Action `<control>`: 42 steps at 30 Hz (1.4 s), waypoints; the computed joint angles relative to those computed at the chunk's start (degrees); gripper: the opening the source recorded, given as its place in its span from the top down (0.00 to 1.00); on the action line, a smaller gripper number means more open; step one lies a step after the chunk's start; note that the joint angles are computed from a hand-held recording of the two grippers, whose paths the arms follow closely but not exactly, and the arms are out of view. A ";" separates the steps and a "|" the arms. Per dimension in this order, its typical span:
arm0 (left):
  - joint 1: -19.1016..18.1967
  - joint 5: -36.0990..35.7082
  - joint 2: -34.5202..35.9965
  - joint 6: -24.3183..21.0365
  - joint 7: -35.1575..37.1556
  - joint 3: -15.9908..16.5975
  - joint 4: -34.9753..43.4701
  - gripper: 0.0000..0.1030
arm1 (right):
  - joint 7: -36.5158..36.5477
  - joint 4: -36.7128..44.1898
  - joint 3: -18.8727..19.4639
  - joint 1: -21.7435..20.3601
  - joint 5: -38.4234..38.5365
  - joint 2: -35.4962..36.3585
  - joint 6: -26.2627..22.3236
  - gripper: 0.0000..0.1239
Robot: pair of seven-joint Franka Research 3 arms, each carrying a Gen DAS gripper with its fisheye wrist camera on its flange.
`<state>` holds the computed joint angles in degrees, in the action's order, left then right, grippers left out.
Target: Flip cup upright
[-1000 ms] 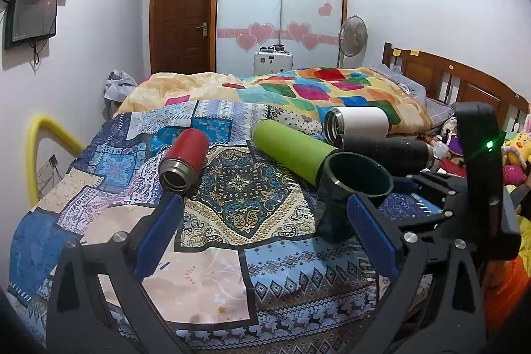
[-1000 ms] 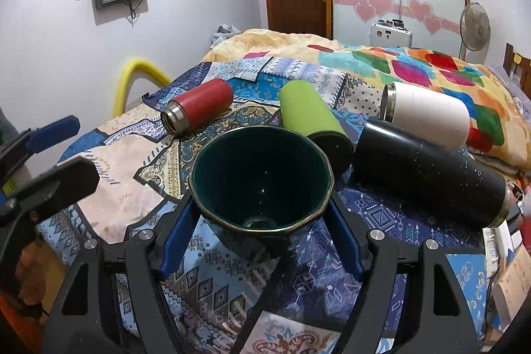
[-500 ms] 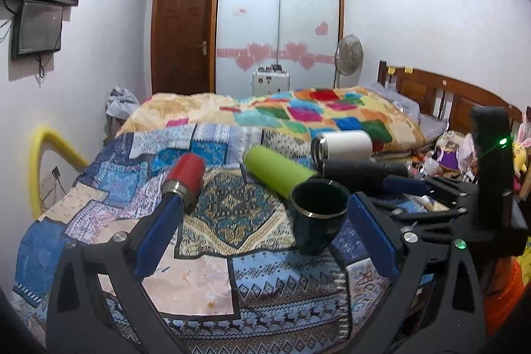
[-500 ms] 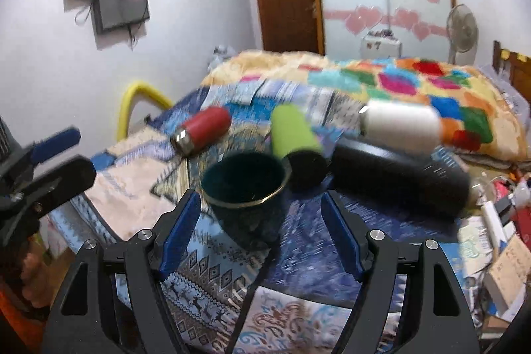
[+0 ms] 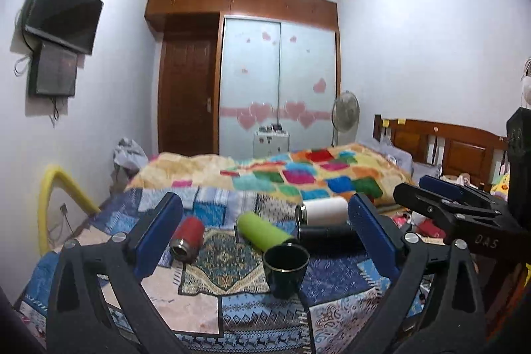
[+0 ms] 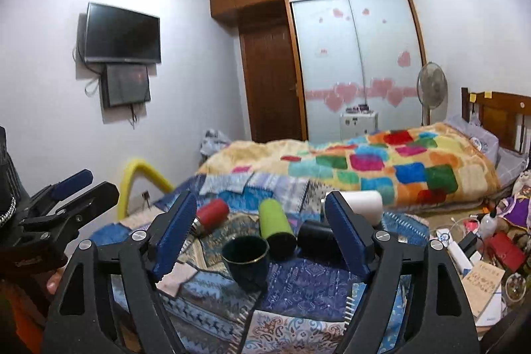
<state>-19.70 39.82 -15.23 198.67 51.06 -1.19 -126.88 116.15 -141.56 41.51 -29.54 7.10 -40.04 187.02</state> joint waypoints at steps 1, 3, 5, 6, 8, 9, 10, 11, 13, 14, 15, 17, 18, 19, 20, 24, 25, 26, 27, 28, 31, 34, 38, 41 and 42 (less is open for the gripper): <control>2.56 -2.00 -0.79 0.52 1.46 -2.70 -0.79 0.00 | 0.25 -0.08 0.33 -0.36 0.11 -0.53 0.20 0.36; 7.17 -6.17 -2.27 1.33 4.63 -7.57 -2.22 0.00 | 0.55 -0.70 0.38 -0.42 0.50 -1.55 0.96 0.35; 9.69 -9.50 -3.58 2.06 7.24 -10.46 -3.51 0.00 | 0.86 -1.53 0.67 -0.50 1.14 -3.07 1.34 0.30; 9.53 -10.17 -3.89 2.04 7.81 -10.50 -3.79 0.00 | 1.12 -1.69 1.26 -1.12 1.46 -3.78 1.51 0.28; 8.42 -10.68 -4.35 1.85 8.35 -9.68 -4.24 0.00 | 1.32 -1.80 2.15 -2.33 1.79 -4.74 1.54 0.26; 8.15 -10.99 -4.57 1.75 8.64 -9.48 -4.44 0.00 | 1.42 -1.87 2.53 -2.76 1.89 -5.27 1.39 0.26; 8.50 -11.73 -4.82 1.70 9.12 -9.87 -4.70 0.00 | 1.46 -1.95 2.64 -2.81 1.92 -5.55 1.28 0.26; 8.84 -12.45 -5.00 1.70 9.60 -10.32 -4.89 0.00 | 1.62 -2.07 2.69 -2.80 2.02 -5.78 1.20 0.24; 8.46 -13.12 -5.39 1.52 10.05 -10.17 -5.24 0.00 | 2.02 -2.69 2.74 -2.77 2.22 -6.77 1.10 0.18; 8.22 -13.36 -5.58 1.27 10.17 -10.00 -5.39 0.00 | 2.76 -2.82 3.74 -4.11 2.54 -7.85 1.11 0.17; 8.13 -13.64 -5.62 1.18 10.36 -9.96 -5.45 0.00 | 3.18 -2.83 4.40 -5.09 2.56 -8.72 0.80 0.17; 7.91 -14.13 -5.80 0.89 10.61 -9.87 -5.64 0.00 | 3.23 -3.12 4.16 -4.92 2.07 -9.06 0.81 0.17; 7.63 -14.16 -5.61 0.79 10.72 -9.57 -5.49 0.00 | 3.28 -3.05 4.14 -4.98 1.89 -8.93 0.86 0.17; 7.83 -14.51 -5.65 0.77 10.92 -9.86 -5.58 0.00 | 3.33 -3.11 4.08 -4.93 1.77 -8.99 0.89 0.17; 8.01 -14.83 -5.74 0.70 11.10 -10.07 -5.67 0.00 | 3.48 -3.16 4.14 -5.00 1.73 -9.11 0.88 0.17; 8.76 -16.06 -5.72 0.71 11.96 -11.07 -5.76 0.00 | 3.71 -3.15 4.03 -4.75 1.46 -8.98 0.83 0.17; 8.72 -16.19 -5.70 0.73 12.10 -11.05 -5.78 0.00 | 3.83 -3.38 4.04 -4.71 1.46 -9.33 0.81 0.17; 8.84 -16.42 -5.73 0.77 12.25 -11.19 -5.83 0.00 | 3.86 -3.54 3.93 -4.55 1.40 -9.45 0.86 0.17; 8.81 -16.56 -5.71 0.80 12.35 -11.18 -5.83 0.00 | 3.86 -3.56 3.84 -4.43 1.34 -9.37 0.88 0.17; 8.70 -16.62 -5.71 0.75 12.42 -11.07 -5.81 0.00 | 3.92 -3.75 3.83 -4.34 1.34 -9.57 0.88 0.17; 8.50 -16.78 -5.80 0.56 12.61 -10.90 -5.82 0.00 | 3.94 -3.79 3.70 -4.26 1.20 -9.61 0.81 0.17; 8.49 -17.00 -5.81 0.57 12.76 -10.92 -5.86 0.00 | 4.05 -3.75 3.72 -4.25 1.12 -9.61 0.74 0.17; 8.05 -16.94 -5.84 0.46 12.74 -10.53 -5.91 0.00 | 4.08 -3.93 3.67 -4.16 0.96 -9.77 0.73 0.17; 7.32 -16.51 -5.96 0.35 12.53 -9.76 -6.06 0.00 | 4.13 -4.03 3.57 -3.99 0.91 -9.77 0.68 0.17; 7.56 -16.65 -5.97 0.38 12.57 -10.00 -6.11 0.00 | 4.14 -4.10 3.42 -3.79 0.91 -9.78 0.63 0.17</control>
